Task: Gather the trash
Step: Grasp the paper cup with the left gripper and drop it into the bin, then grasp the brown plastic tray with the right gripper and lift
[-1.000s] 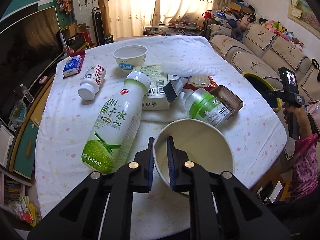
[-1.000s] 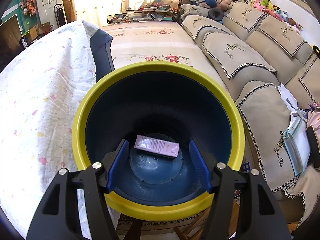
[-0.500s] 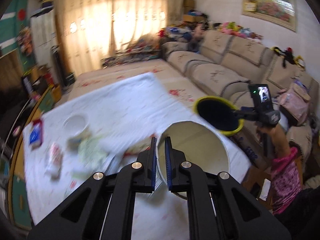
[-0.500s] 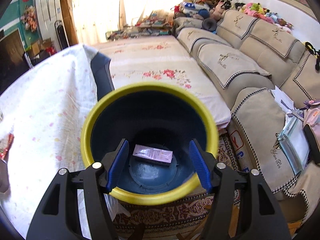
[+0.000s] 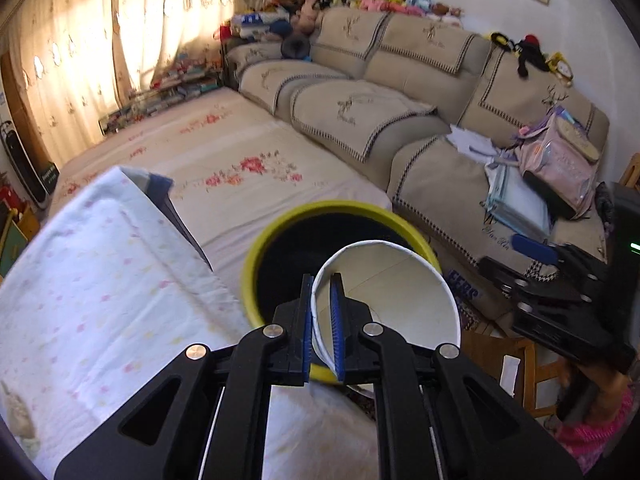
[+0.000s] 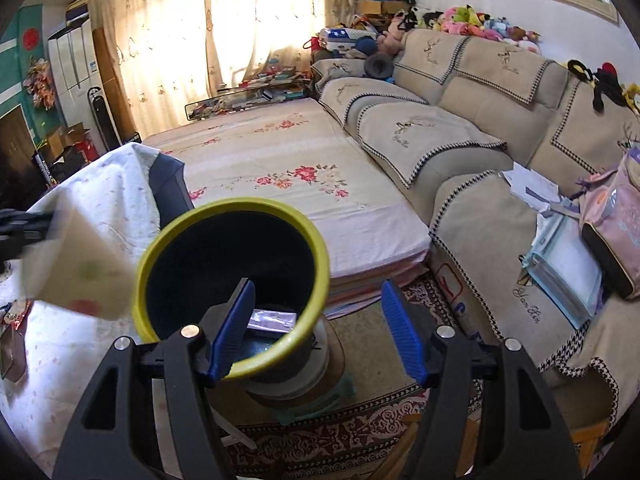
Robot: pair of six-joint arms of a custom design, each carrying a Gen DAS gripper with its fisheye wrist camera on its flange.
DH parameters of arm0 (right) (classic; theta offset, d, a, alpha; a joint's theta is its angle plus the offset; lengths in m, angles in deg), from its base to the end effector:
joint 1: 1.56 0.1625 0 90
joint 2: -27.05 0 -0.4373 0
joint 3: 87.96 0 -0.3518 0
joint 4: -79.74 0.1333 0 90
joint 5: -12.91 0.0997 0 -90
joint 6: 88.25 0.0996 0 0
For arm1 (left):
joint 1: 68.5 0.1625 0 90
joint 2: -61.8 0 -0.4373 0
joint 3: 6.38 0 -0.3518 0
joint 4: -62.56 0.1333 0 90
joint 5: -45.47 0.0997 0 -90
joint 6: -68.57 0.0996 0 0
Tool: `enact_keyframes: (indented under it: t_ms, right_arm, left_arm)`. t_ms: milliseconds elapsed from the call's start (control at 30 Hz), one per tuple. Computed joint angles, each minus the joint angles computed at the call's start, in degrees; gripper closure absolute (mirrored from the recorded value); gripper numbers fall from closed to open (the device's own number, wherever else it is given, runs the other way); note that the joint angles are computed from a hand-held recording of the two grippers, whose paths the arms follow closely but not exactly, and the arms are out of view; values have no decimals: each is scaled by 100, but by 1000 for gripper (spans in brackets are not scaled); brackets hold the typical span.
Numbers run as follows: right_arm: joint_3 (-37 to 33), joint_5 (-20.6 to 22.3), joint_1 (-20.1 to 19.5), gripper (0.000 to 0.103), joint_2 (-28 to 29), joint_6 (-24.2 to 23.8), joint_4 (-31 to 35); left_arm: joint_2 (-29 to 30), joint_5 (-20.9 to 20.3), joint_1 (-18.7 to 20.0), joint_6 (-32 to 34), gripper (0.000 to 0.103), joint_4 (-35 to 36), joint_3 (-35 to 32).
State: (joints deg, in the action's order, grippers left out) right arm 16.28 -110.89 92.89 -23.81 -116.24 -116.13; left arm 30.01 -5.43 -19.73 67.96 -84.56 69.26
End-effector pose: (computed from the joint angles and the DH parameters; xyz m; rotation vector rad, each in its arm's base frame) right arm 0.1252 -0.6044 0.2480 0.3024 -2.2365 0.9390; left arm -0.3403 -0.6859 0.0968 0.7772 2.3999 -0.5934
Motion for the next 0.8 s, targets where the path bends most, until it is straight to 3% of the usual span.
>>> enact_keyframes:
  t_ms: [200, 267, 300, 367, 433, 533, 633, 800]
  right_arm:
    - [-58, 18, -127, 38, 46, 102, 134]
    - [-94, 27, -139, 38, 68, 127, 200]
    - [-74, 35, -135, 38, 91, 136, 167]
    - [-71, 61, -131, 37, 109, 133, 173]
    - [-69, 85, -120, 37, 122, 125, 198]
    - [-15, 174, -79, 36, 133, 123, 268]
    - [32, 335, 15, 36, 177, 89, 398]
    - [129, 864, 237, 35, 230, -57, 699]
  left_arm:
    - [802, 10, 330, -296, 92, 785, -1080]
    - [938, 50, 388, -394, 79, 940, -1269]
    - [950, 40, 410, -426, 67, 927, -1282]
    - [831, 31, 411, -482, 63, 727, -1061]
    - [643, 12, 386, -443, 54, 508, -771]
    - [57, 65, 228, -399, 37, -243, 134]
    - [-553, 242, 4, -331, 25, -1016, 1060]
    - [-1710, 940, -389, -513, 16, -2196, 2667]
